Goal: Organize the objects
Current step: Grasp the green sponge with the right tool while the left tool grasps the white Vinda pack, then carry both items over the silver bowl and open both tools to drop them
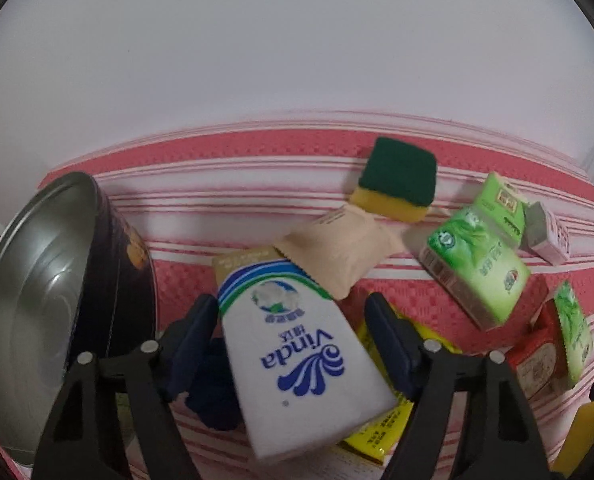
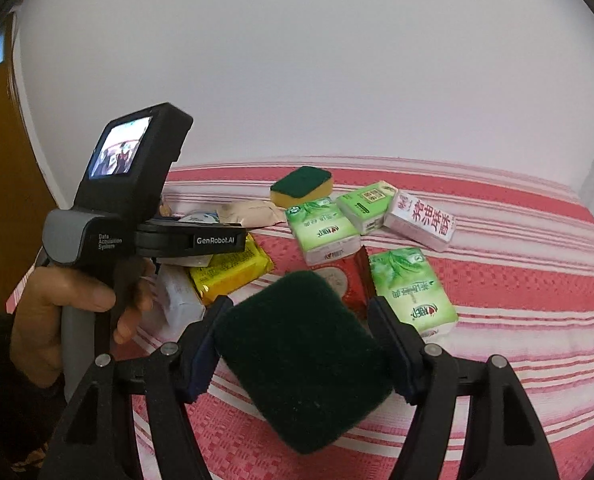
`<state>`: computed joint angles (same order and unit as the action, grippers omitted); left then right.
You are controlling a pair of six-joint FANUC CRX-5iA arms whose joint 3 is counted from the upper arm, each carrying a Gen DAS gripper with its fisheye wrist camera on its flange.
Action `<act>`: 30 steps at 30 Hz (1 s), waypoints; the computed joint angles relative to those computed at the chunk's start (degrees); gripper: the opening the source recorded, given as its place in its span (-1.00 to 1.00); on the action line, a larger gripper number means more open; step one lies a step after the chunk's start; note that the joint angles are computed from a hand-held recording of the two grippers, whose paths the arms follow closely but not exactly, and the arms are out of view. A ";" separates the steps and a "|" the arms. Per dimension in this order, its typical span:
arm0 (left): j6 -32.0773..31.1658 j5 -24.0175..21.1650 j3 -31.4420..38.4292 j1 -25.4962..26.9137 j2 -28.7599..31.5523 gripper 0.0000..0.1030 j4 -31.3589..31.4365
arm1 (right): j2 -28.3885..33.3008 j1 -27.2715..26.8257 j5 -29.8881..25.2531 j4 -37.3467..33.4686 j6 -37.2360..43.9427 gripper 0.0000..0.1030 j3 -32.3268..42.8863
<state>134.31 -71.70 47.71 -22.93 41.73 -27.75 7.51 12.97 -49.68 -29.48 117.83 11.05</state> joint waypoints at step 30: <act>21.04 15.21 -41.63 -0.21 -40.03 0.02 -22.17 | -3.88 14.58 8.56 -2.15 -3.64 0.39 -0.61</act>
<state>155.35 -56.50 6.08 -23.14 1.70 -49.92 3.62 27.55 -41.12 -31.63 114.19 10.44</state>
